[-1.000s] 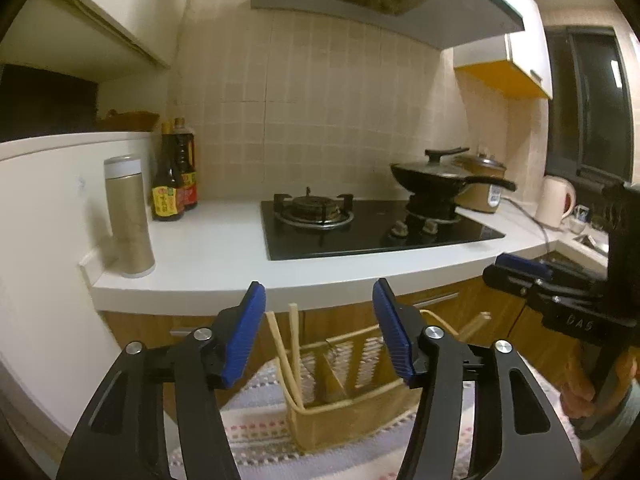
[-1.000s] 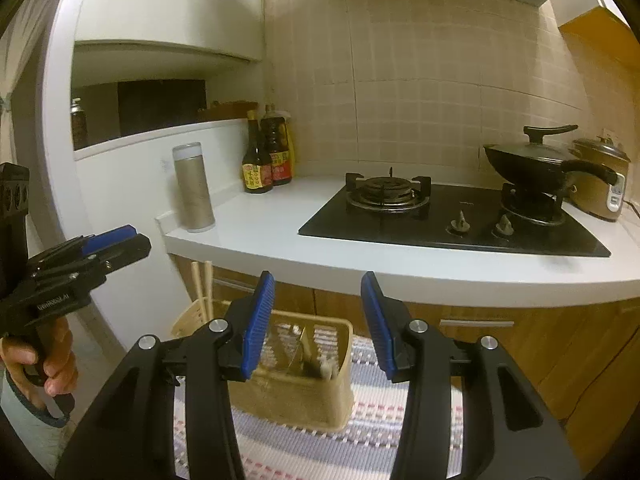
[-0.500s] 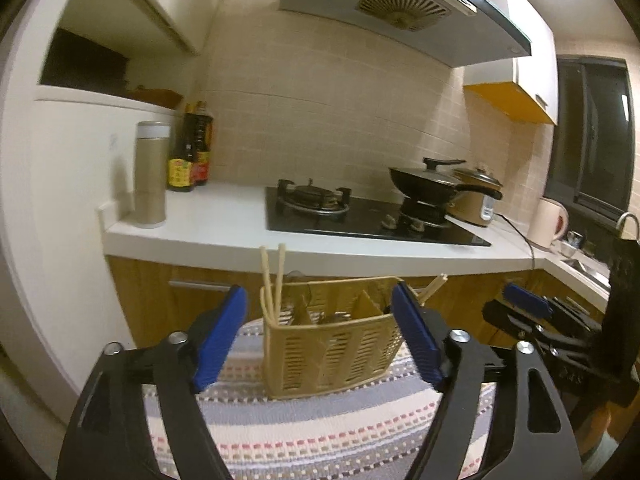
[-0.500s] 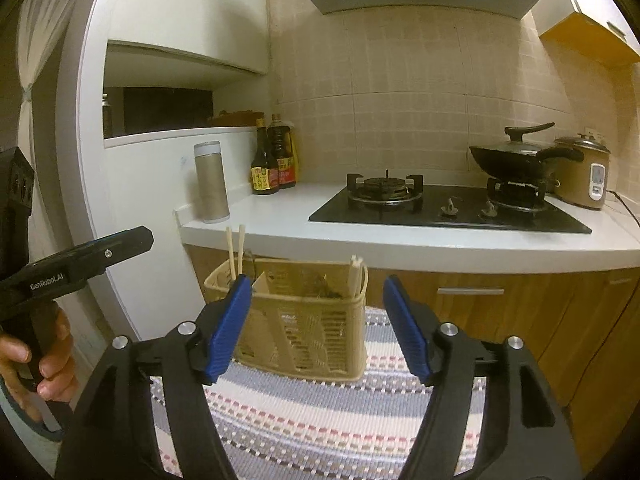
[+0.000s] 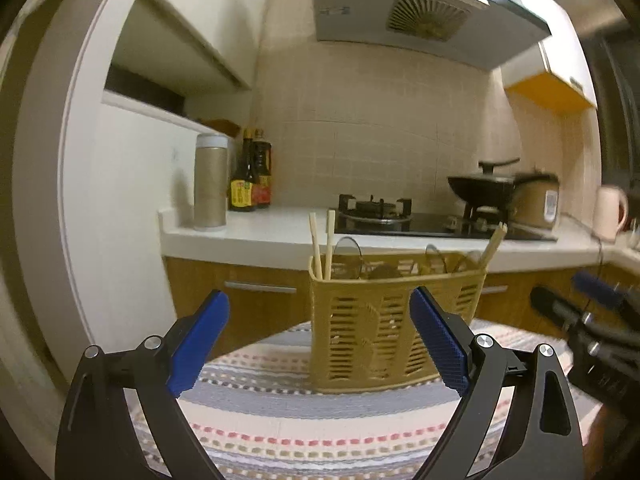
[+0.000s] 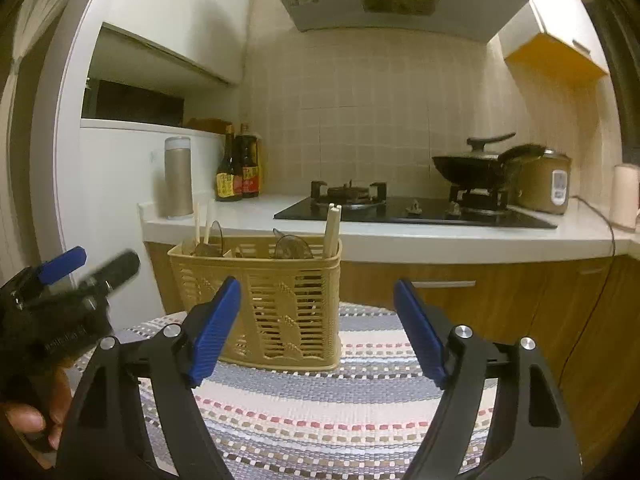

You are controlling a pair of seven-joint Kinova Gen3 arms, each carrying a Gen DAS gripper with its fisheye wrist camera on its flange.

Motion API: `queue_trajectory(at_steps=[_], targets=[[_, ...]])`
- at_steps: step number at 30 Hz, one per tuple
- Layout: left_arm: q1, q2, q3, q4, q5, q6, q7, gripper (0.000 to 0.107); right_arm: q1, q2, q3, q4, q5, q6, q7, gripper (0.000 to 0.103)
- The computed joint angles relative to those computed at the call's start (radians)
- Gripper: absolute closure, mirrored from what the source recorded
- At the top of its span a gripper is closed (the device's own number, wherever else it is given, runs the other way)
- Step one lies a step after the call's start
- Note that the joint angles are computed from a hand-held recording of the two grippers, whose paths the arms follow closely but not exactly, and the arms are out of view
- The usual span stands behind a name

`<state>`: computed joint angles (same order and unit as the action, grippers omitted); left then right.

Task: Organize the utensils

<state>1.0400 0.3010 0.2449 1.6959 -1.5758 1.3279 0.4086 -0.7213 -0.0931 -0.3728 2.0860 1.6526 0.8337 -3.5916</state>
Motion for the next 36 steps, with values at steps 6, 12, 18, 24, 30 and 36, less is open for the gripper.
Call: queue_trajectory(at_steps=[6,12,18,24,30,36], targets=[[-0.017,0.007,0.004,0.000,0.047,-0.038,0.026,0.017,-0.003,0.019,0.006,0.013,0.006,0.038,-0.013,0.014],[0.003,0.045,-0.022,-0.038,0.099,-0.004,-0.053,0.015,0.008,0.020,0.011,0.000,-0.033,-0.017,0.040,0.009],[0.011,0.047,-0.039,-0.046,0.116,0.022,-0.050,0.012,-0.010,0.051,0.005,-0.028,-0.082,0.026,0.119,0.009],[0.016,0.051,-0.046,-0.056,0.128,0.032,-0.072,0.012,0.014,0.039,0.027,-0.034,-0.121,-0.029,0.125,0.008],[0.014,0.050,-0.046,-0.056,0.131,0.025,-0.075,0.012,0.030,0.039,0.030,-0.044,-0.148,-0.064,0.148,0.008],[0.014,0.042,-0.043,-0.046,0.127,0.020,-0.063,0.012,0.033,0.039,0.024,-0.043,-0.152,-0.068,0.154,0.008]])
